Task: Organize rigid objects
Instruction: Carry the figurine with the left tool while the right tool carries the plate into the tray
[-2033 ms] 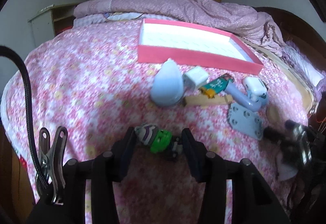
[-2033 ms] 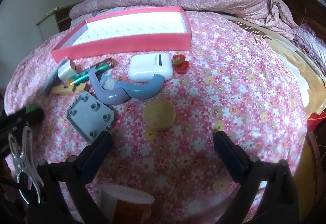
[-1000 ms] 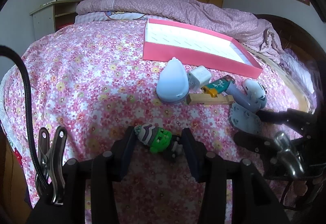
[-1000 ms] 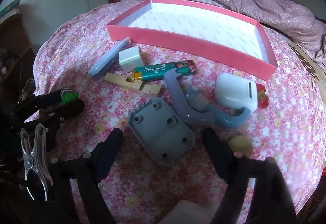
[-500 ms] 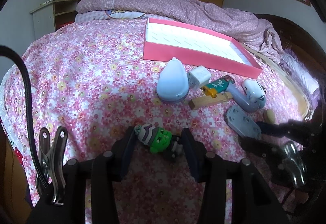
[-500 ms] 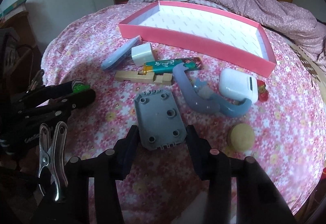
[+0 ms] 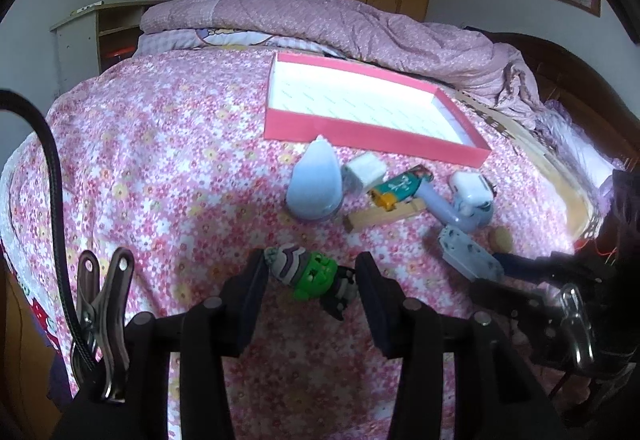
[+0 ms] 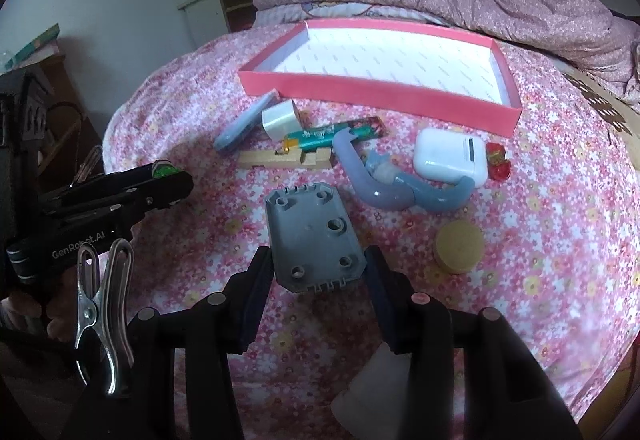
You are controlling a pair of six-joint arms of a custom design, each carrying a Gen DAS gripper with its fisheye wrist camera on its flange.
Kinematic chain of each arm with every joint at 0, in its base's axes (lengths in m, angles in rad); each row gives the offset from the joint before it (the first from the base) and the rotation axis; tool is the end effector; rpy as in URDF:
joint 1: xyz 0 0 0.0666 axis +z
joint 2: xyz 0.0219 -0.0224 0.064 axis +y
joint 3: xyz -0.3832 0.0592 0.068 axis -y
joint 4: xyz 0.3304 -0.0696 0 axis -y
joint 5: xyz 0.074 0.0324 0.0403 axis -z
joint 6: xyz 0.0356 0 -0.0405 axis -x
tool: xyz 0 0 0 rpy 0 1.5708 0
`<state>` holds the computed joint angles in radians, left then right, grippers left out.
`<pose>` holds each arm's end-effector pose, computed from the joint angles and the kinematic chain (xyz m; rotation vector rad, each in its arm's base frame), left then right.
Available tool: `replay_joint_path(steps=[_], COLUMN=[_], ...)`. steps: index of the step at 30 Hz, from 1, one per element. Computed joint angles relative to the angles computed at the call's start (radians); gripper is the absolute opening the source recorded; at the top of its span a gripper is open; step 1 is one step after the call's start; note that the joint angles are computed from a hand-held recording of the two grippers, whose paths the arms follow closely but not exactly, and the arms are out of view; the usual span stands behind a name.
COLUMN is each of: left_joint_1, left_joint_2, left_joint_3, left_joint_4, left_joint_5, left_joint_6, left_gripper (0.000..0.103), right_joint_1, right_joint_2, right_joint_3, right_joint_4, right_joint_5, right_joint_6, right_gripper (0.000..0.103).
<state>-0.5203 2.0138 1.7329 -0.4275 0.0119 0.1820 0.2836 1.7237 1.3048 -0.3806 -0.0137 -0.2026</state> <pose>0.5620 -0.3229 0.2846 0.3948 2.2743 -0.3782 0.5045 0.1471 0.2859 -0.1032 2.3822 0.2489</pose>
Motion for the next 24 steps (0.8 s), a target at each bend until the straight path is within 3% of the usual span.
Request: replay_joint_path(steps=[11, 24], left_joint_1=[-0.009, -0.021], left_joint_2=[0.037, 0.286], left_joint_3=[0.158, 0.708], left_joint_4=[-0.074, -0.38], left_joint_5=[-0.019, -0.012], left_joint_6=[-0.069, -0.119], left_gripper=[0.047, 0.047], right_joint_1=[-0.022, -0.101], right_joint_2=[-0.026, 0.013], right_joint_3=[0.003, 0.133], right_joint_4=[0.043, 0.002], right_joint_5=[0.024, 0.068], right_joint_6=[0.009, 0.03], right_gripper=[0.047, 0.047])
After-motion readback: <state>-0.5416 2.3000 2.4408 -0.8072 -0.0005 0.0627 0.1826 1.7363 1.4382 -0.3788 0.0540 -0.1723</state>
